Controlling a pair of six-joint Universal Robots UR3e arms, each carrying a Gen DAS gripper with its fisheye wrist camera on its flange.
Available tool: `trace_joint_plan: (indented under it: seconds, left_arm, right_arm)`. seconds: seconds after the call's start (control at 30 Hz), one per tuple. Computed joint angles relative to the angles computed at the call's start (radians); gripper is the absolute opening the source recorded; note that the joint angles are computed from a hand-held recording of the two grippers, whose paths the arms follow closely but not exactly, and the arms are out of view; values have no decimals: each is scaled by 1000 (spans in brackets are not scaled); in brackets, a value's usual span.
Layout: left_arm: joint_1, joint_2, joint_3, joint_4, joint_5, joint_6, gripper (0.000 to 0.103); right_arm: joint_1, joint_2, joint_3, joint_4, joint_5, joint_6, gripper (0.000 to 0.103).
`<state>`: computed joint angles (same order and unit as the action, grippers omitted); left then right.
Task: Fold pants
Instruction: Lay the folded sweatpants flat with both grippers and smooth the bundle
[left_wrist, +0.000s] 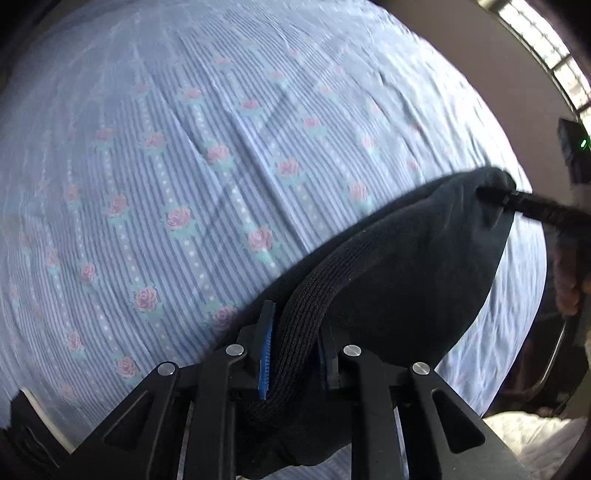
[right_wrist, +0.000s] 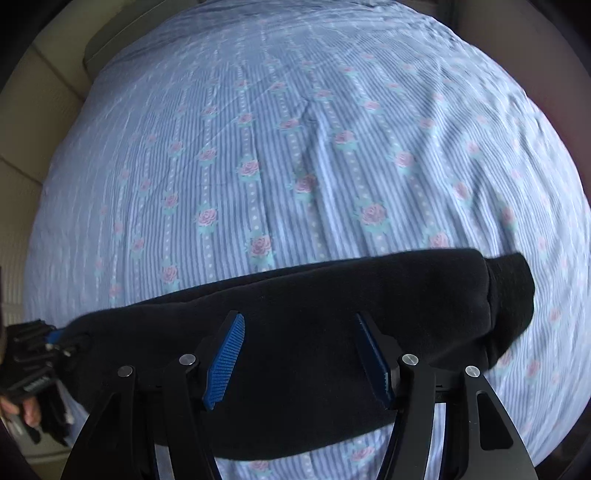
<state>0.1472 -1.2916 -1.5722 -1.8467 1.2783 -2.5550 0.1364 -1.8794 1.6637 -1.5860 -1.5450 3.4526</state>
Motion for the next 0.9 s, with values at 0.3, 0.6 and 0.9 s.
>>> trace_joint_plan:
  seconds: [0.3,0.6,0.9]
  left_arm:
    - [-29,24,-111,125,46,-115,21]
    - [-133,11,-107,205,195,-251,61]
    - [-2,319,-9,67,149,-203,80]
  right_arm:
    - [-35,82,80,-52,-135,-17,48]
    - [1,82,27,7,-233,-44,48]
    - [66,-55,-221,177,-205,40,65]
